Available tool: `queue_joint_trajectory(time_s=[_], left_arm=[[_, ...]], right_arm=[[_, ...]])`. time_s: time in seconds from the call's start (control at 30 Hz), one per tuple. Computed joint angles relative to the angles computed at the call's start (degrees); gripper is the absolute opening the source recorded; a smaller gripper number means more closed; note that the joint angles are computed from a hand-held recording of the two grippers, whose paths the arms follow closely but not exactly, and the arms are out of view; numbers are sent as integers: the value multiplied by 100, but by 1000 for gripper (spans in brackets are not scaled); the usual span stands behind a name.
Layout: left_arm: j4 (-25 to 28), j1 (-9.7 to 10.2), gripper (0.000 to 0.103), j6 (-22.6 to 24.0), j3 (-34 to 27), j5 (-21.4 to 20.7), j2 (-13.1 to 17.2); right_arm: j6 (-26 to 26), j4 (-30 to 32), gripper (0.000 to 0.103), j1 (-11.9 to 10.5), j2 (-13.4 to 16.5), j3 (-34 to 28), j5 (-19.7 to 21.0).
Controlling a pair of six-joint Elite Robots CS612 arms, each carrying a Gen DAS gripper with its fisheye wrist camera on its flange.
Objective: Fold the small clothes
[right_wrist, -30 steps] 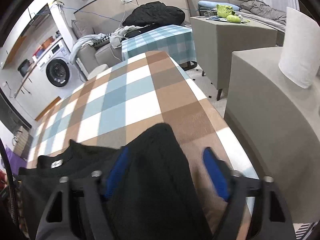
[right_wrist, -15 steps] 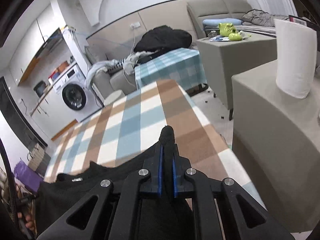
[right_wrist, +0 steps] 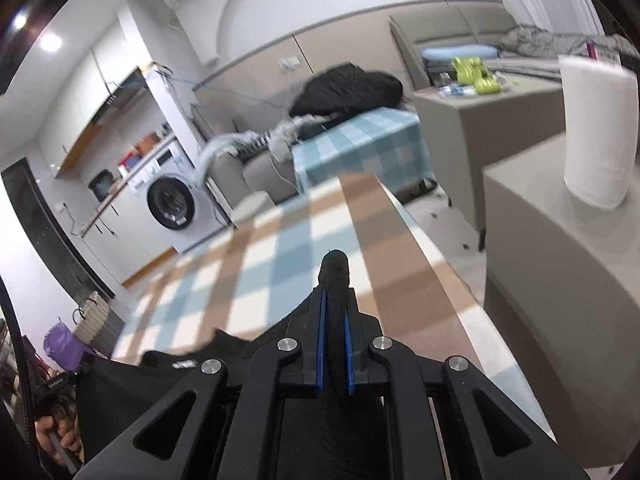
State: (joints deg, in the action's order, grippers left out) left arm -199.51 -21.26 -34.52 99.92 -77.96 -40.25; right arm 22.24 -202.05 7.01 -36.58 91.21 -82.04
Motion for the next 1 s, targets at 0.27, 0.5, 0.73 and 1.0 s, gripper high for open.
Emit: queue_joint_trajectory(time_s=[0.27,0.5,0.73,1.0], left_arm=[[488,16,6,-231,-14,565,-123],[1441,43,31,-607,68,381,-192],[1181,-336,71,-278,686,607,-487],[909,-836,81,-22,1132,592,-598]], right_arm=[[16,559,26,109,6,-364,-269],[-173,1544,52,142,-117,-217,-72],[-1093,1988,85,291,-386,240,25],[-2617,2334,91,713,-524,625,12]])
